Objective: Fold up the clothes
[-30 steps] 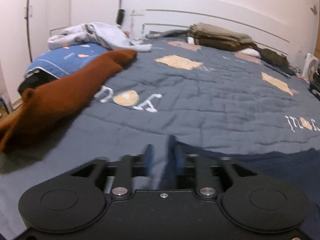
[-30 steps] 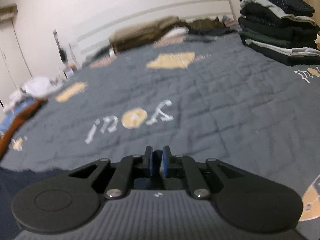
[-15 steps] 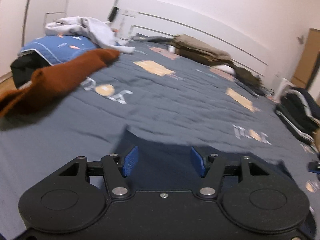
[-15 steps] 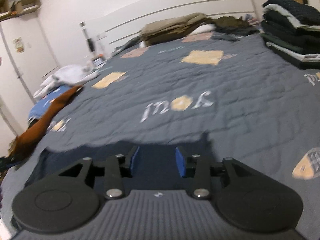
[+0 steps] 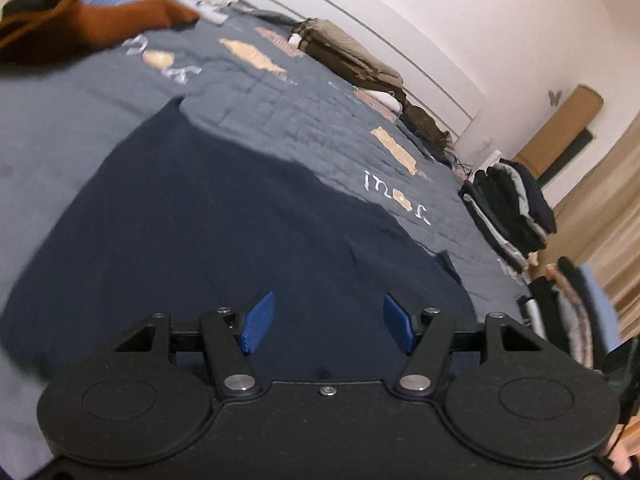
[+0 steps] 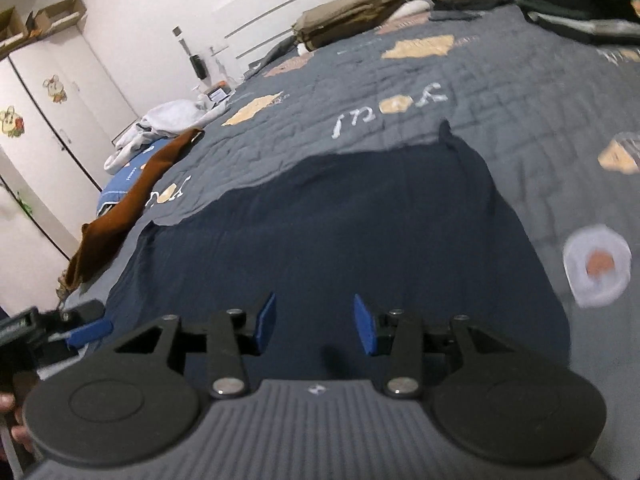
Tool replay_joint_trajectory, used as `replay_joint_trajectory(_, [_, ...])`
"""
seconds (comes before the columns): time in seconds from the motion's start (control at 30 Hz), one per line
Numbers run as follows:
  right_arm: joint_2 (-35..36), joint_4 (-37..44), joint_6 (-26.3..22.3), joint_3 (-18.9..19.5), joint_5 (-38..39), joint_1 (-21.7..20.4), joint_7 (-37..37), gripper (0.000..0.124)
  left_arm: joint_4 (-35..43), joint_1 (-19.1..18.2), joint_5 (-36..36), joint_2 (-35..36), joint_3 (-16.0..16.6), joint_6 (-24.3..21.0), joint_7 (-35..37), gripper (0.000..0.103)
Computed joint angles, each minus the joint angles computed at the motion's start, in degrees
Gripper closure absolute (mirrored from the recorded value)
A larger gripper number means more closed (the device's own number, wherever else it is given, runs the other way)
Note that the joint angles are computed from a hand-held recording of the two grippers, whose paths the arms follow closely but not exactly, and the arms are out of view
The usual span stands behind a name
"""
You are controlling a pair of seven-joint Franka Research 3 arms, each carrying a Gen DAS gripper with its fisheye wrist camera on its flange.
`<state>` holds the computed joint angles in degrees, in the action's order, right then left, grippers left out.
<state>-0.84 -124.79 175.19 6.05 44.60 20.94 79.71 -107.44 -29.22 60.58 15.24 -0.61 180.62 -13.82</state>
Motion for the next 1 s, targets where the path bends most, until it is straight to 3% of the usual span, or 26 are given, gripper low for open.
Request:
replay_joint_trajectory(0.07, [-2.06,-2.12,0.35,-0.08,4.44,0.57,-1.03,0.082,-1.84,-4.38,8.61,-1.69,5.24,1.35,-13.5,0.037])
replay_joint_trajectory(0.17, [-5.09,-4.38,0.91,-1.71,18.3,3.39,-7.43,0.081,-3.5,-6.03,18.82,-3.38,7.64,3.14,-29.24,0.037])
replay_joint_trajectory(0.23, [-6.65,-5.43,0.23,-2.51,25.1,4.72,-10.8,0.081,-4.07,-6.02,24.17,-4.14,7.55,3.31,-36.97,0.034])
replay_joint_trajectory(0.33, [-8.23,-6.41,-1.07,-2.83,31.87,5.68,-13.84,0.081,-5.02,-4.89,26.64,-4.68,5.55,1.72,-40.49,0.029])
replay_joint_trajectory(0.43, [-8.66,-6.54,-2.13,-2.41,37.37,5.8,-15.99,0.081,-4.91,-2.58,23.84,-3.4,2.84,2.9,-37.6,0.029])
replay_joint_trajectory(0.53, [-9.22,-8.32,-0.76,-0.94,30.83,4.55,-8.24,0.081,-2.14,-1.36,29.43,-1.55,1.29,3.89,-42.09,0.029])
replay_joint_trajectory(0.67, [-9.83,-10.62,1.61,-1.52,27.97,4.02,-1.55,0.081,0.01,1.14,26.14,0.75,-2.59,4.2,-36.55,0.029])
replay_joint_trajectory(0.77, [-10.21,-11.41,1.73,-3.58,32.94,4.76,-2.3,0.08,0.93,3.24,17.93,2.51,-6.44,3.69,-24.12,0.029])
replay_joint_trajectory(1.0, [-9.41,-11.25,0.29,-3.91,46.02,3.01,-9.6,0.08,3.24,-0.52,11.19,4.32,-5.84,1.31,-13.18,0.029])
